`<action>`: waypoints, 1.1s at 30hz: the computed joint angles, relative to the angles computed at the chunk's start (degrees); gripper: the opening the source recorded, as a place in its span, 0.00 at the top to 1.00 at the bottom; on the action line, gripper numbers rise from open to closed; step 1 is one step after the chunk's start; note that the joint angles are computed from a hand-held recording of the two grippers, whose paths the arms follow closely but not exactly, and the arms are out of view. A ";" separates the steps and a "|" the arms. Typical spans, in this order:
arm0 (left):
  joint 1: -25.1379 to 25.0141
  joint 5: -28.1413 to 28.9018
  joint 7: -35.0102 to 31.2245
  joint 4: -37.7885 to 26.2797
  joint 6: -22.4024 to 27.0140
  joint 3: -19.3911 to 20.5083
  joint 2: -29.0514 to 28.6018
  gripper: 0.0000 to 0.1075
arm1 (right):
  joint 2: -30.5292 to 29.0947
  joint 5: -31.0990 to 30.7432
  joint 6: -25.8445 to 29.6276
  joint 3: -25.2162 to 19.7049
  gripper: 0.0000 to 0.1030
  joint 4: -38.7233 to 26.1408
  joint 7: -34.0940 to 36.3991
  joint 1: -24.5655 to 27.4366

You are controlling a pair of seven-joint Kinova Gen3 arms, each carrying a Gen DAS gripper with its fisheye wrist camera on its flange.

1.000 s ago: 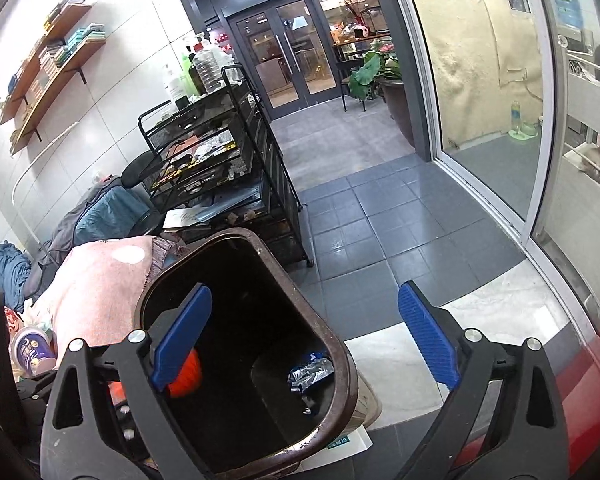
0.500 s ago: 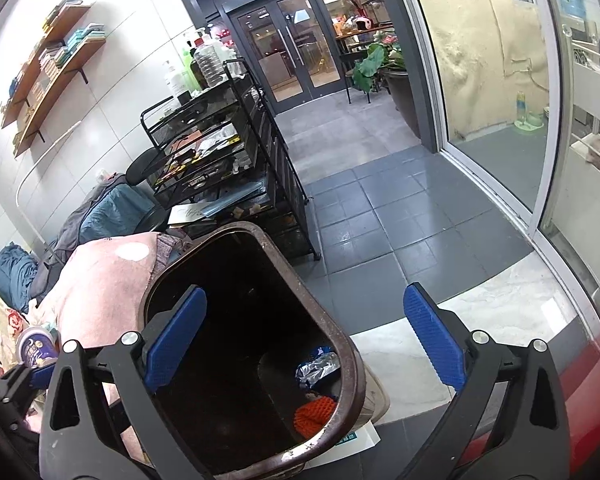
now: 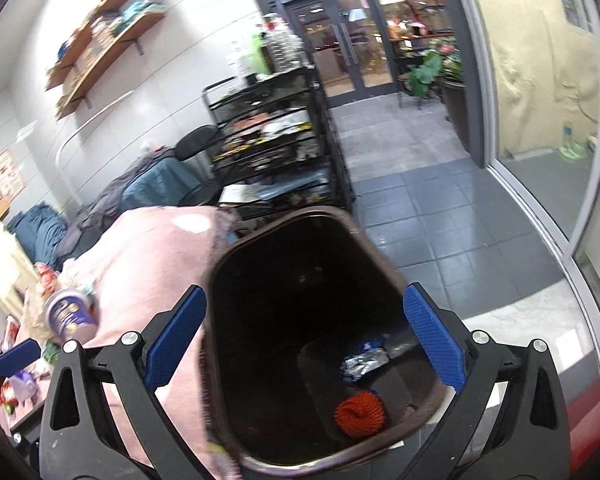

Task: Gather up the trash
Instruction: 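Grasp the purple plastic bag with the left gripper while the right grasps the crumpled white bag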

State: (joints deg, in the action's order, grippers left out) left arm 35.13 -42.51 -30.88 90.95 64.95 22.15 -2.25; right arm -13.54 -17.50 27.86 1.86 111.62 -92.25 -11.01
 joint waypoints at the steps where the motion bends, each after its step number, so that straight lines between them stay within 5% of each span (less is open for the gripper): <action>1: -0.04 -0.33 0.94 0.79 0.22 -0.03 -0.79 0.09 | -0.09 -0.42 0.15 -0.02 0.05 -0.20 0.61 -0.76; 11: -4.75 -3.10 10.04 8.07 7.91 3.57 -7.41 0.09 | -0.29 -6.67 2.77 -1.11 0.05 -2.21 9.53 -9.28; 22: -16.39 0.75 15.51 14.70 13.62 4.21 -18.97 0.09 | 2.28 -10.84 4.70 -6.87 0.05 -6.75 18.19 -16.33; 27: -20.80 3.63 13.77 17.09 13.87 0.81 -23.49 0.09 | 4.29 -11.49 5.24 -8.81 0.05 -9.85 19.21 -18.05; 33: -23.12 7.64 8.66 18.44 7.87 -5.45 -25.79 0.09 | 8.21 -10.88 7.44 -11.40 0.05 -14.82 17.40 -18.13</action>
